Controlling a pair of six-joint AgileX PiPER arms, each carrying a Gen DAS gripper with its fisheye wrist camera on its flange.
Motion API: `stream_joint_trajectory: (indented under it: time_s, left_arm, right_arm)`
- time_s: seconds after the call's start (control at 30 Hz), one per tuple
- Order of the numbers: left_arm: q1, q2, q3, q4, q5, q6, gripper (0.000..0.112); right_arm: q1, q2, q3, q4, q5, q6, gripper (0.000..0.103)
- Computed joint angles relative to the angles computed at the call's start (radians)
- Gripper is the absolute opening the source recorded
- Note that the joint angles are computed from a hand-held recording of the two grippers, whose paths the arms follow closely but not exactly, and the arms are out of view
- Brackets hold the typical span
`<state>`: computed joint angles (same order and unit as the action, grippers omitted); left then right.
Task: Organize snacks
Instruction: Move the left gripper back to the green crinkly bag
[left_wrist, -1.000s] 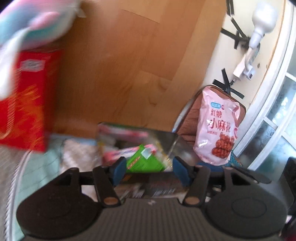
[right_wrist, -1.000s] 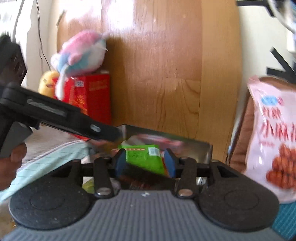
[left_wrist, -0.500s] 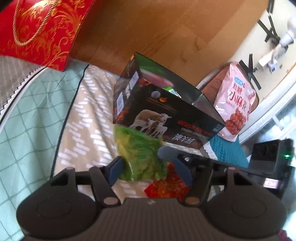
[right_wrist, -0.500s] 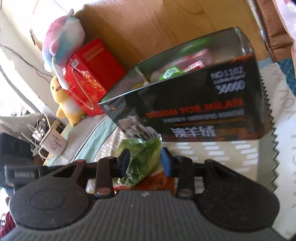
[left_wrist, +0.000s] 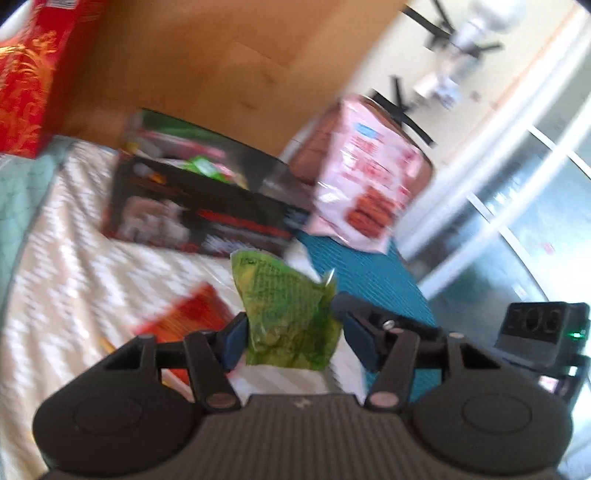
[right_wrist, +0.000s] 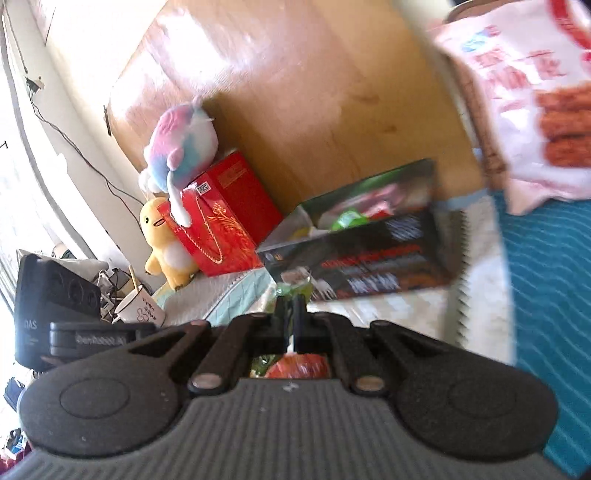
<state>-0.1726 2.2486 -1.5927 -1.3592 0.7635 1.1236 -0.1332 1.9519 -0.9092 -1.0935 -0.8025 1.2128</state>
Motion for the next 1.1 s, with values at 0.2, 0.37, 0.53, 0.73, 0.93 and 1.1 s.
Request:
stream_joint_trajectory:
  time_s: [0.2,0.37,0.53,0.73,0.93,1.1]
  left_arm:
    - [-0.071,-0.149,0.326,-0.154,-0.061,0.281,0.056]
    - [-0.089,-0.22,0.52,-0.25,-0.138,0.452,0.056]
    - [-0.033,-0.246,0.628,-0.325,-0.121,0.542,0.053]
    - [0.041,-0.243,0.607,-0.252,-0.066,0.446,0.066]
    - [0.065,-0.203,0.521,-0.164,0.011,0.33,0.067]
    - [0.017,-0.175,0.476,-0.127,-0.022,0.287,0.064]
  right_arm:
    - [-0.126,-0.059,0.265,-0.015,-0.079,-0.095,0.005]
    - [-0.138,-0.049,0.393,0.033,-0.119,-0.213,0.005]
    - [0.015,-0.076,0.456,0.25,-0.067,-0.477,0.014]
    - [0.088,-0.089,0.459,0.309,-0.041,-0.659,0.033]
    - [0.078,-0.129,0.507,0.31,-0.017,-0.854,0.055]
    - [0.154,-0.122,0.52,0.439,0.006,-1.03,0.057]
